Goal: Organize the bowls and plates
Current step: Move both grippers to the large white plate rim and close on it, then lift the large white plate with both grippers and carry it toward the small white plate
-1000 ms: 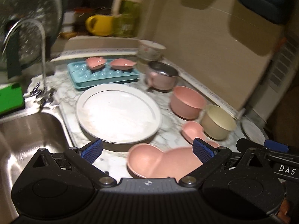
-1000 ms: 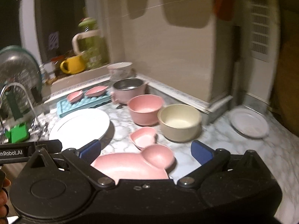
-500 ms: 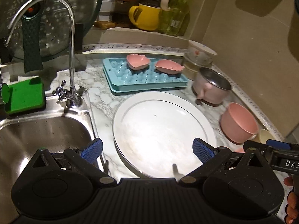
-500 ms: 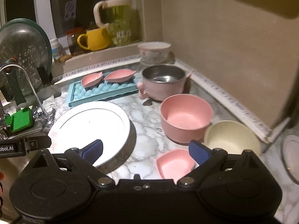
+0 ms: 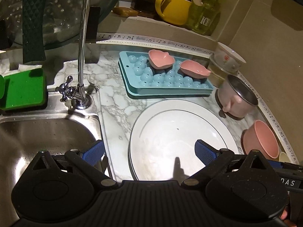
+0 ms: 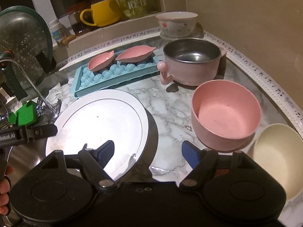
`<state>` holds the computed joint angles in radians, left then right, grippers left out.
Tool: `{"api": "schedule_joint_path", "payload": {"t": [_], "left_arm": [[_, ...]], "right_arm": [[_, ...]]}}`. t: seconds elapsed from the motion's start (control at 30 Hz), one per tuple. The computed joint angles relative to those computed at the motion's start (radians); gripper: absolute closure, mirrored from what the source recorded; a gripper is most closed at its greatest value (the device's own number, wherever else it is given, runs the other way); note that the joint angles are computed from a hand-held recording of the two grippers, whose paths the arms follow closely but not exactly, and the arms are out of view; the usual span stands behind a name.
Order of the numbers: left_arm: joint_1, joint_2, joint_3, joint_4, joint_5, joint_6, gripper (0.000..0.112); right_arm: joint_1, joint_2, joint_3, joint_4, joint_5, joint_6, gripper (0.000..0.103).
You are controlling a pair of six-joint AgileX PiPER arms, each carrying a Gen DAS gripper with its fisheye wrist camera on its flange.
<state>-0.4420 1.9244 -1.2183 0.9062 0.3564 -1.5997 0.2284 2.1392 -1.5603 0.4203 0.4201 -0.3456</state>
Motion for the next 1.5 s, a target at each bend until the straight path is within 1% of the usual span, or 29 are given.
{"api": "schedule_joint_path", "payload": {"t": [0.03,0.07,0.1,0.13,0.2,0.23,0.27,0.3,0.4,0.5,0.57,0.6,0.63,0.67,0.73,0.77,0.8,0.83,0.87,0.93,1.0,1.07,1.13,1.23,1.33,1.4,1.47,1.5], "left_arm": [[0.004,0.002,-0.003,0.001,-0.004,0.008,0.015],[0.009,0.007,-0.008,-0.011,-0.007,0.028,0.016],[0.014,0.012,-0.016,-0.029,-0.006,0.051,0.017],[0.017,0.016,-0.021,-0.033,-0.003,0.057,0.017],[0.029,0.028,-0.031,-0.057,-0.003,0.082,0.019],[0.037,0.031,-0.032,-0.076,-0.014,0.101,0.026],[0.045,0.035,-0.036,-0.105,-0.022,0.134,0.029],[0.049,0.039,-0.041,-0.127,-0.024,0.159,0.031],[0.053,0.049,-0.052,-0.137,-0.020,0.168,0.031],[0.064,0.055,-0.058,-0.165,-0.029,0.191,0.031],[0.076,0.059,-0.060,-0.209,-0.050,0.238,0.034],[0.081,0.064,-0.066,-0.244,-0.055,0.274,0.036],[0.083,0.070,-0.074,-0.269,-0.050,0.298,0.041],[0.088,0.076,-0.082,-0.307,-0.043,0.337,0.047],[0.107,0.078,-0.076,-0.405,-0.075,0.422,0.060],[0.110,0.077,-0.071,-0.421,-0.083,0.433,0.063],[0.114,0.076,-0.068,-0.448,-0.091,0.458,0.068],[0.119,0.076,-0.065,-0.486,-0.101,0.494,0.072],[0.123,0.077,-0.066,-0.520,-0.103,0.524,0.073],[0.128,0.080,-0.067,-0.555,-0.101,0.554,0.078],[0.137,0.078,-0.058,-0.602,-0.116,0.593,0.080],[0.143,0.075,-0.051,-0.638,-0.126,0.628,0.083],[0.150,0.077,-0.047,-0.712,-0.136,0.698,0.089],[0.157,0.079,-0.044,-0.761,-0.141,0.738,0.092],[0.164,0.076,-0.037,-0.805,-0.147,0.782,0.095],[0.171,0.075,-0.030,-0.872,-0.157,0.851,0.096],[0.181,0.076,-0.026,-0.985,-0.164,0.968,0.096],[0.182,0.076,-0.027,-1.009,-0.164,0.996,0.096]], "right_arm": [[-0.005,0.016,-0.022,0.012,0.016,-0.009,0.026],[-0.012,0.029,-0.040,0.043,0.040,-0.032,0.026],[-0.021,0.042,-0.057,0.072,0.063,-0.050,0.028],[-0.025,0.054,-0.072,0.078,0.074,-0.049,0.031],[-0.026,0.071,-0.093,0.063,0.084,-0.031,0.031],[-0.026,0.078,-0.103,0.048,0.088,-0.013,0.031],[-0.027,0.085,-0.114,0.039,0.094,0.002,0.033],[-0.030,0.095,-0.129,0.041,0.106,0.009,0.037],[-0.036,0.121,-0.166,0.049,0.136,0.024,0.041],[-0.040,0.136,-0.187,0.081,0.154,0.006,0.048],[-0.039,0.139,-0.191,0.088,0.153,0.004,0.051],[-0.040,0.143,-0.198,0.093,0.158,0.002,0.056],[-0.042,0.147,-0.204,0.097,0.163,0.001,0.061],[-0.044,0.152,-0.210,0.095,0.168,0.008,0.064],[-0.048,0.162,-0.224,0.100,0.182,0.017,0.070],[-0.050,0.165,-0.230,0.104,0.189,0.020,0.072],[-0.052,0.170,-0.237,0.112,0.198,0.017,0.076],[-0.053,0.173,-0.242,0.118,0.204,0.017,0.077],[-0.053,0.174,-0.245,0.119,0.207,0.022,0.078],[-0.053,0.179,-0.254,0.119,0.215,0.029,0.081],[-0.055,0.181,-0.258,0.124,0.222,0.032,0.084],[-0.056,0.182,-0.258,0.125,0.225,0.035,0.087],[-0.059,0.183,-0.259,0.140,0.229,0.031,0.090],[-0.057,0.184,-0.260,0.152,0.237,0.031,0.096],[-0.059,0.180,-0.255,0.156,0.238,0.029,0.096],[-0.064,0.181,-0.255,0.173,0.244,0.020,0.096],[-0.067,0.187,-0.266,0.179,0.259,0.019,0.096],[-0.067,0.192,-0.275,0.177,0.269,0.022,0.096]]}}
